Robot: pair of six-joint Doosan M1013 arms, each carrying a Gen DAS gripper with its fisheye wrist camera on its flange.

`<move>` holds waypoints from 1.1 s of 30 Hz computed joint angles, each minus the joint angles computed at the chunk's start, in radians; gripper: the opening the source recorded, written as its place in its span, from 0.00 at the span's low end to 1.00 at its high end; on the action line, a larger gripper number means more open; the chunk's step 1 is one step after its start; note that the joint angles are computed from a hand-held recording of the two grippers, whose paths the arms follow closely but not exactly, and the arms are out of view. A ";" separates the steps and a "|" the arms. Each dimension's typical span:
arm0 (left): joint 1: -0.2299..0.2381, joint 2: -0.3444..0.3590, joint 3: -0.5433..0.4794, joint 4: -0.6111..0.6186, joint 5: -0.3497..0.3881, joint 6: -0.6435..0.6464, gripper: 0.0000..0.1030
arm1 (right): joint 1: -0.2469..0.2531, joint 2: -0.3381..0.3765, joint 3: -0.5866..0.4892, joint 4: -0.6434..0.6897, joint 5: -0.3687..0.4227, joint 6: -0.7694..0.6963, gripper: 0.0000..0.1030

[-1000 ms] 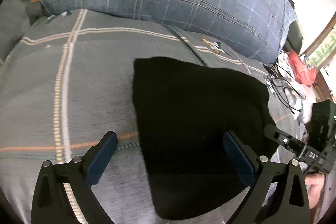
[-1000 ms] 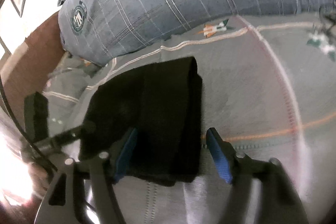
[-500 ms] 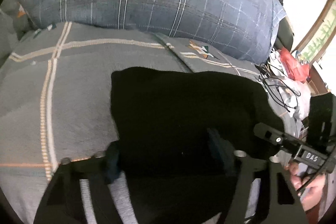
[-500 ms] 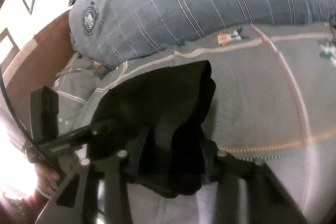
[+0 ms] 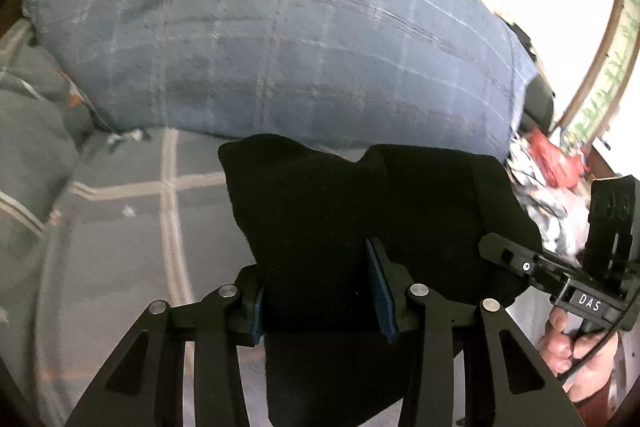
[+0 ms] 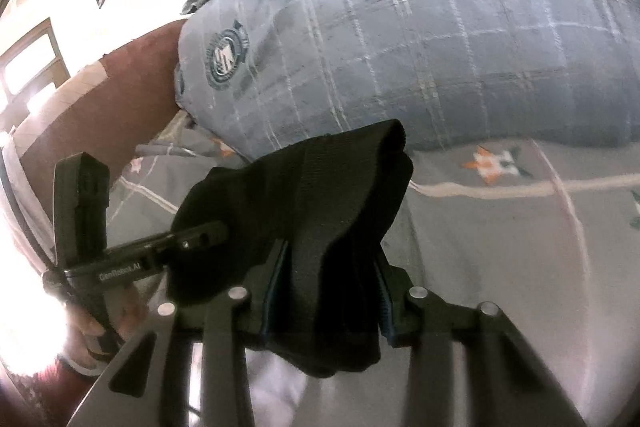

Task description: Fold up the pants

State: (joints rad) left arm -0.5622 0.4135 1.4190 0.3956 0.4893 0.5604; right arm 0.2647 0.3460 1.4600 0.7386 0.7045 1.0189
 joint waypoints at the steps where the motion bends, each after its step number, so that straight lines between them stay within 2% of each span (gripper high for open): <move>1: 0.003 -0.002 0.000 0.013 0.009 -0.011 0.40 | 0.005 0.014 -0.016 0.004 0.003 -0.004 0.37; 8: 0.034 0.015 -0.020 0.049 0.079 -0.039 0.40 | 0.033 0.125 -0.136 0.027 0.043 0.015 0.37; 14: 0.067 0.064 -0.045 -0.059 0.110 0.016 0.40 | 0.046 0.213 -0.218 -0.035 0.108 0.110 0.38; 17: 0.075 0.087 -0.049 -0.078 0.110 0.014 0.49 | 0.052 0.239 -0.224 -0.104 0.109 0.177 0.43; 21: 0.087 0.091 -0.043 -0.088 0.101 -0.032 0.78 | 0.035 0.242 -0.208 -0.031 0.106 0.160 0.51; 24: 0.088 0.090 -0.047 -0.093 0.114 -0.049 0.79 | 0.037 0.230 -0.204 -0.062 0.099 0.178 0.51; 29: 0.064 0.082 -0.071 0.053 0.216 -0.145 0.78 | 0.055 0.179 -0.175 -0.139 0.014 0.176 0.51; 30: 0.062 0.075 -0.064 0.068 0.200 -0.150 0.78 | 0.057 0.170 -0.170 -0.133 0.001 0.158 0.51; 33: 0.046 0.069 -0.074 0.122 0.238 -0.180 0.78 | 0.061 0.159 -0.172 -0.118 -0.012 0.112 0.51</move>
State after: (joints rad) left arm -0.5161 0.4825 1.3449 0.5174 0.7268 0.3800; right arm 0.3258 0.5050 1.2882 0.6207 0.6925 1.1311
